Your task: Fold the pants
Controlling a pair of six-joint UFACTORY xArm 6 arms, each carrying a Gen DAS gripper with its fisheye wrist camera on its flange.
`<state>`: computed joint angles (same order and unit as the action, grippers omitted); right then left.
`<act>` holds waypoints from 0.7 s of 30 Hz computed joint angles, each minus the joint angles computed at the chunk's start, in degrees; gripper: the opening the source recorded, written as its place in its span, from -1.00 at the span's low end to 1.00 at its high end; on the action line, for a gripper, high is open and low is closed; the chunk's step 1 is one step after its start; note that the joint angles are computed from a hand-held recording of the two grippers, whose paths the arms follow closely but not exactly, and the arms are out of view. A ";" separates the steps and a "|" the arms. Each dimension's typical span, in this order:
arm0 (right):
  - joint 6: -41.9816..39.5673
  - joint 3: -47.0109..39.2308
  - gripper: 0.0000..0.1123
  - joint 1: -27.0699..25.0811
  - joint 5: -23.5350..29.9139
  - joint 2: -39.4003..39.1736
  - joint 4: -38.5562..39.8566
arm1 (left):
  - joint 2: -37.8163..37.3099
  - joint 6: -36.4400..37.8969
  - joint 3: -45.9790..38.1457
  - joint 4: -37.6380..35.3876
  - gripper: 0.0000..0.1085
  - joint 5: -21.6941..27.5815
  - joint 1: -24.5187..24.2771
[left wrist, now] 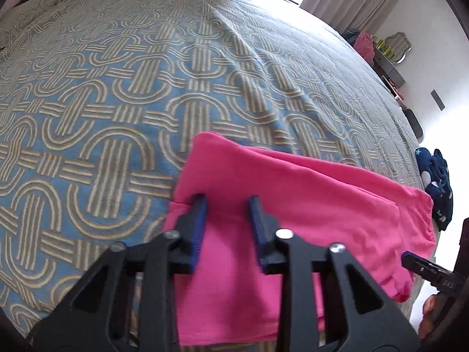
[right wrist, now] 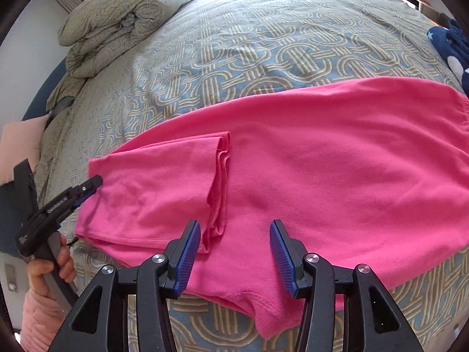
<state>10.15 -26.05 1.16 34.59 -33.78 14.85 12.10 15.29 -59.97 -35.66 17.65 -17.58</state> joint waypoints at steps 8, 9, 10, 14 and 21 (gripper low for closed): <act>-2.01 1.90 -0.09 -4.04 0.78 -4.04 2.45 | -7.30 -8.43 3.76 9.10 0.09 -0.11 -1.19; -1.97 2.55 -0.09 -4.76 1.29 -5.46 2.12 | -8.30 -6.93 4.14 7.76 0.10 0.05 -1.98; -1.81 3.20 -0.09 -5.53 1.95 -6.86 1.58 | -8.68 -6.30 4.02 7.35 0.12 0.50 -2.69; -0.72 6.36 -0.08 -10.59 6.12 -14.09 -1.50 | -9.39 -4.20 2.83 6.01 0.24 3.14 -5.64; -3.78 11.49 -0.07 -24.78 13.66 -26.17 1.42 | -5.82 -5.73 -1.49 9.03 0.26 6.48 -12.43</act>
